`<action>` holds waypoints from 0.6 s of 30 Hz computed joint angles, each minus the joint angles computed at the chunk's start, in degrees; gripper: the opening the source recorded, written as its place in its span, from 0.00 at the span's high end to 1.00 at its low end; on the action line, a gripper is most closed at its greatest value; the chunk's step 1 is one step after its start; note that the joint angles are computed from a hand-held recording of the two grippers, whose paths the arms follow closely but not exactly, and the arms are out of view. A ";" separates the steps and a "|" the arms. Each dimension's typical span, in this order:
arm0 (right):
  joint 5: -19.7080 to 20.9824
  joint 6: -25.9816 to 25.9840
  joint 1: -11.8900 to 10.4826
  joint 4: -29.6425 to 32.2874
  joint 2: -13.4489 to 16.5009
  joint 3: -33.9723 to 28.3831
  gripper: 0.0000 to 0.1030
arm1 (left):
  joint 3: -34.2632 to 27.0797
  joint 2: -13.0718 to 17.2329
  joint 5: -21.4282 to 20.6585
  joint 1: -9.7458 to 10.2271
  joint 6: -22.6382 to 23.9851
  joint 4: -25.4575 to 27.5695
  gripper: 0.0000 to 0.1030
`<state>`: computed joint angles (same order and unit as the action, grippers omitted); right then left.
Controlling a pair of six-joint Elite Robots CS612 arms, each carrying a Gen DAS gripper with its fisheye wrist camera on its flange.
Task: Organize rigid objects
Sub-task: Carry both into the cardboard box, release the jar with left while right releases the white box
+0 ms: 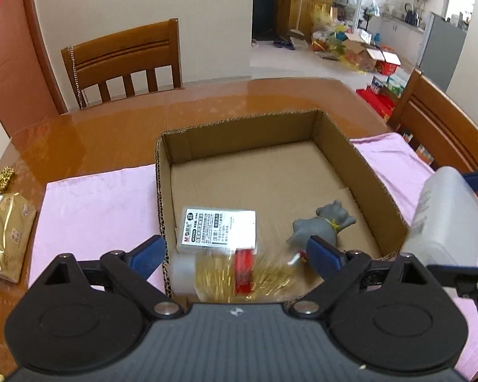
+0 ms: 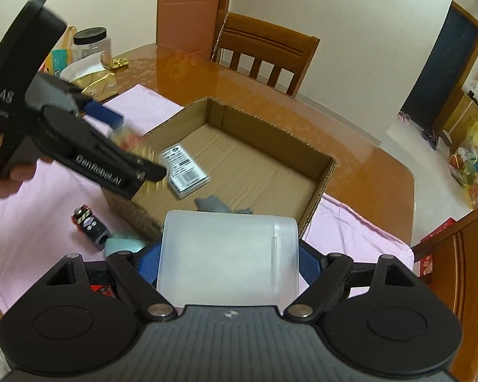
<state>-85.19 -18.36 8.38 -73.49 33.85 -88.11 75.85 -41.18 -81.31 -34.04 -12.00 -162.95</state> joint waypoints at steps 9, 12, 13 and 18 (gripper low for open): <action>2.41 0.12 -0.59 -2.70 -1.48 4.48 0.16 | 4.43 -2.51 5.59 -0.79 -1.40 -3.89 0.04; 3.14 0.45 -0.64 -4.17 -2.48 7.38 0.16 | 6.52 -3.87 8.20 -1.12 -3.82 -3.10 0.04; 3.51 0.70 -0.65 -4.74 -2.75 8.27 0.16 | 7.09 -4.23 8.72 -1.17 -4.47 -2.79 0.04; 4.34 1.10 -0.53 -7.69 -4.44 13.32 0.16 | 10.12 -6.03 11.48 -1.51 -8.38 -1.64 0.04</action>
<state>-80.85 -17.26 7.84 -81.18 29.41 -74.78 85.97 -47.20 -69.83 -35.55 -20.38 -164.59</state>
